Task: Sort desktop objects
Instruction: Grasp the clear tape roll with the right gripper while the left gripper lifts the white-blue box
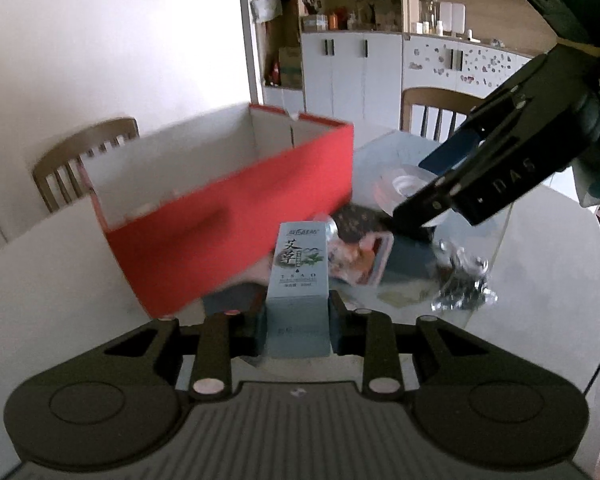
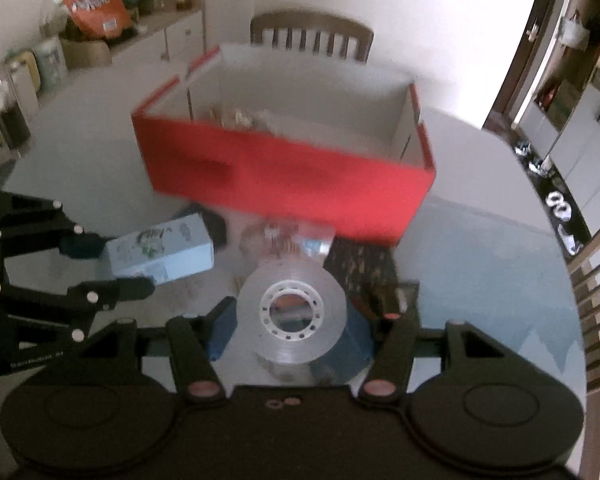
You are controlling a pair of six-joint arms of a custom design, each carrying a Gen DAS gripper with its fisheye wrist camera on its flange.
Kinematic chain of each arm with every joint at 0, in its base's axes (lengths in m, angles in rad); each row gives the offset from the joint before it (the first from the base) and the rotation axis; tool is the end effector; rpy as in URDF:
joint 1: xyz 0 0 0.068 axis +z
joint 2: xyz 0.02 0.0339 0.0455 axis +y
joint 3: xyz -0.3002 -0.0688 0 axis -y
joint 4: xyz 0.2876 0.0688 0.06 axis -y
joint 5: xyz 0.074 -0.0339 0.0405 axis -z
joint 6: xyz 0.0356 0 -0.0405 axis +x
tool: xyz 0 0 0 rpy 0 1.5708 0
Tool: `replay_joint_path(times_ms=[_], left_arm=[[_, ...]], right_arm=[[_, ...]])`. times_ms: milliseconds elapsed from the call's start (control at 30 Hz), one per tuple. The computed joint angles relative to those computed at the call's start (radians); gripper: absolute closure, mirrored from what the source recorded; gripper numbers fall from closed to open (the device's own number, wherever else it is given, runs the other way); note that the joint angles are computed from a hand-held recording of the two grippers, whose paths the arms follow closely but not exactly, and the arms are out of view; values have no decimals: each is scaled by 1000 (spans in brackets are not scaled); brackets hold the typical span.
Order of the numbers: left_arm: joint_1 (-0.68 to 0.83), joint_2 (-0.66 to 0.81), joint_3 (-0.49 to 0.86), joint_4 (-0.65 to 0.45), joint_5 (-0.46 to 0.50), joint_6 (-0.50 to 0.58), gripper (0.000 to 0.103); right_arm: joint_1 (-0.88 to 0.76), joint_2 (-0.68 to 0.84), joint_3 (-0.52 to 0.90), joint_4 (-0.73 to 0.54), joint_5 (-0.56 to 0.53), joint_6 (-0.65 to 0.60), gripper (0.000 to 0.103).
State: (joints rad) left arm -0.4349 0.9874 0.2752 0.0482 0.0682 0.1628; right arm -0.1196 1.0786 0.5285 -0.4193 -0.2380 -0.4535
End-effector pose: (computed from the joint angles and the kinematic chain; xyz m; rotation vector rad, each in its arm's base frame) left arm 0.1783 -0.0855 0.1540 0.6957 2.1318 -0.2240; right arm 0.2156 -0.0175 0.1893 -0.5068 2.4497 0.0676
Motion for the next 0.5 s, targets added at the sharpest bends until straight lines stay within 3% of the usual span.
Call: replay_joint_path(times_ms=[233,500], left_arm=[[53,-71,104,-137,-4,29,75],[47,37,233,-137,-95,4,75]], right_arm=[[25,-15,115,-53,-26,23,44],[5,127,266,-15,-97,-24,44]])
